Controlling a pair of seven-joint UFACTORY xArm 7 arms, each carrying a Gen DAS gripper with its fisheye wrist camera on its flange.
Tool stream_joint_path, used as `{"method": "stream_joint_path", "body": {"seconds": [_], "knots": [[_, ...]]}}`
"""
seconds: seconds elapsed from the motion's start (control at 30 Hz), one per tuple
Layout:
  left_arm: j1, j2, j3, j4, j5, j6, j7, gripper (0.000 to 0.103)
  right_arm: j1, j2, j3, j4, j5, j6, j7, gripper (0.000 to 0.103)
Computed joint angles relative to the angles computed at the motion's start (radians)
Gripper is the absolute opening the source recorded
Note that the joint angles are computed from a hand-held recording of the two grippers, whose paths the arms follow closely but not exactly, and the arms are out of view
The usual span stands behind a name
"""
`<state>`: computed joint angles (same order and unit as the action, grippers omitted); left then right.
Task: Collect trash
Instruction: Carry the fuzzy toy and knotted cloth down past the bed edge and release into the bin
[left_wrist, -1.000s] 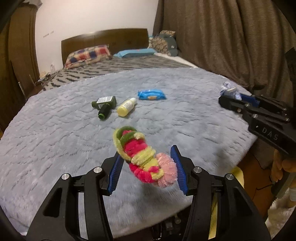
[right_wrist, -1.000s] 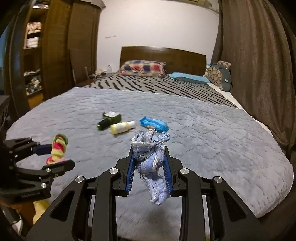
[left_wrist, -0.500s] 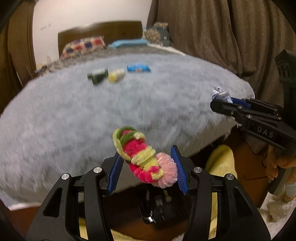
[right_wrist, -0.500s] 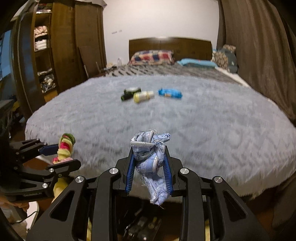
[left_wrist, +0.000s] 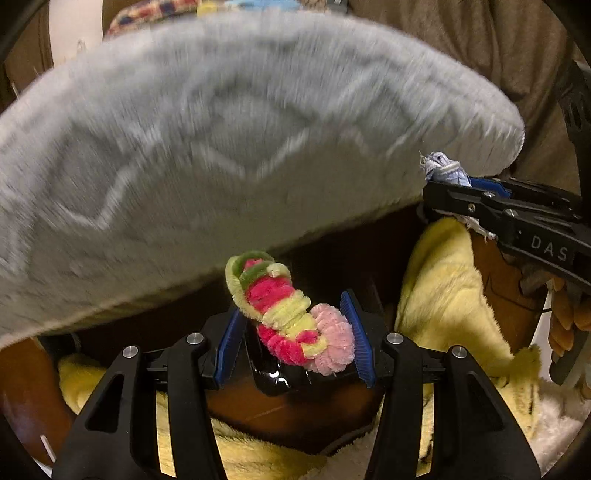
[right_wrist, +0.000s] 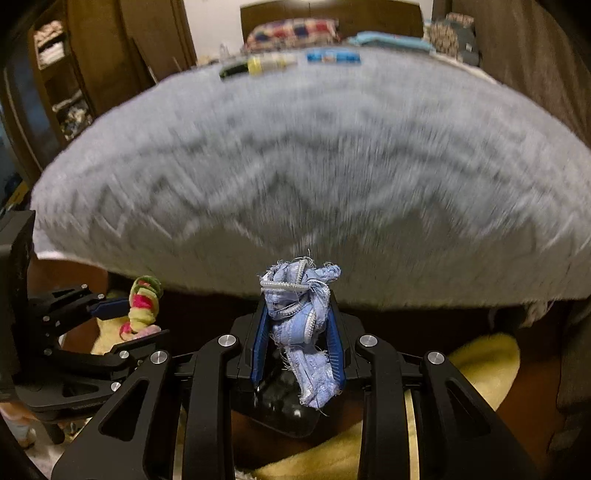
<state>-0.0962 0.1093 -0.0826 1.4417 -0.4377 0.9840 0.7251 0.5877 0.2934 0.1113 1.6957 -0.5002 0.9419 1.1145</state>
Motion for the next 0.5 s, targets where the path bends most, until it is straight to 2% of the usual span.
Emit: {"method": "stream_joint_path", "body": {"seconds": [0.23, 0.5], "knots": [[-0.012, 0.099, -0.012, 0.034, 0.067, 0.045, -0.062, 0.049, -0.044, 0.049, 0.016, -0.046, 0.162, -0.07, -0.052, 0.029], [-0.016, 0.149, -0.025, 0.047, 0.108, 0.074, -0.082, 0.05, -0.043, 0.092, 0.006, -0.028, 0.228, -0.069, -0.087, 0.031]]}}
